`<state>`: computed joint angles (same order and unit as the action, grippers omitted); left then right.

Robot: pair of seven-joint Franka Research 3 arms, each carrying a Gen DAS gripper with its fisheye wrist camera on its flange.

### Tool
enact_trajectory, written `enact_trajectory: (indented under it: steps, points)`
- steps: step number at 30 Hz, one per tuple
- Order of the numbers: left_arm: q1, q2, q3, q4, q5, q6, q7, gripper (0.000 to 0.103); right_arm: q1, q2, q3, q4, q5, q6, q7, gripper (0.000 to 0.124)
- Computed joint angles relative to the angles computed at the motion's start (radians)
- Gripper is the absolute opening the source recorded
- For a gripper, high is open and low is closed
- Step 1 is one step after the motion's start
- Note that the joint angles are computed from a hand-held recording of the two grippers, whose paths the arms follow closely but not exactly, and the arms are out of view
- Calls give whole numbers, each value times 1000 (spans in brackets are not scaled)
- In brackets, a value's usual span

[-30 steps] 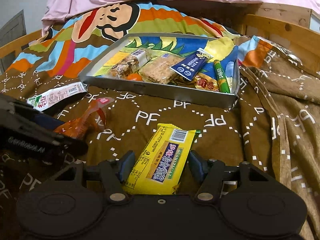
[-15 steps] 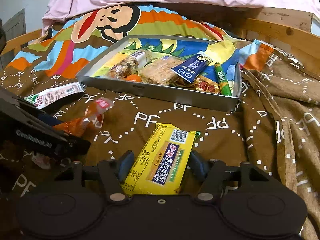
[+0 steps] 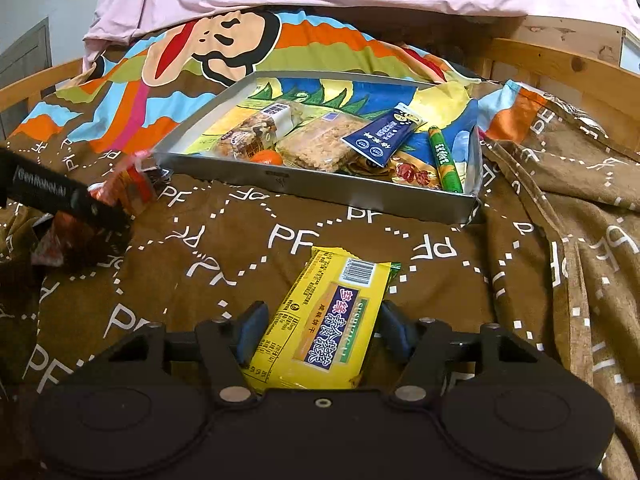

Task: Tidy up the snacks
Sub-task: 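Lift and carry the orange snack bag and yellow packet toward the tray with both tools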

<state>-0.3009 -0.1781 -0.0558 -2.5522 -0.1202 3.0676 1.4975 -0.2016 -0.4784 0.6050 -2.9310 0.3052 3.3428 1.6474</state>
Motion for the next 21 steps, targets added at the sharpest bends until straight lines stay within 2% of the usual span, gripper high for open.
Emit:
enact_trajectory:
  steps: [1, 4, 8, 12, 15, 16, 19, 21]
  points:
    - [32, 0, -21, 0, 32, 10, -31, 65, 0, 0, 0, 0, 0, 0, 0, 63]
    - [26, -10, 3, 1, 25, 30, -36, 65, -6, -4, 7, -1, -1, -2, 2, 63]
    - [136, -38, -58, -11, 152, 59, -134, 65, -10, -4, 10, 1, -4, -2, 5, 63]
    - [176, -48, -48, -12, 208, 61, -212, 65, -10, 1, 11, 2, -3, 3, 8, 63]
    - [165, -49, -16, -14, 206, 58, -241, 65, 1, 10, 1, 2, 0, 18, 7, 63]
    - [183, -46, -27, -13, 223, 59, -258, 65, 22, 19, -21, -1, 1, 33, 3, 63]
    - [297, -35, -117, -2, 338, 74, -346, 65, 61, 36, -46, -2, 21, 60, -26, 62]
    - [306, -17, -113, 14, 365, 77, -379, 65, 67, 46, -40, 0, 40, 76, -51, 62]
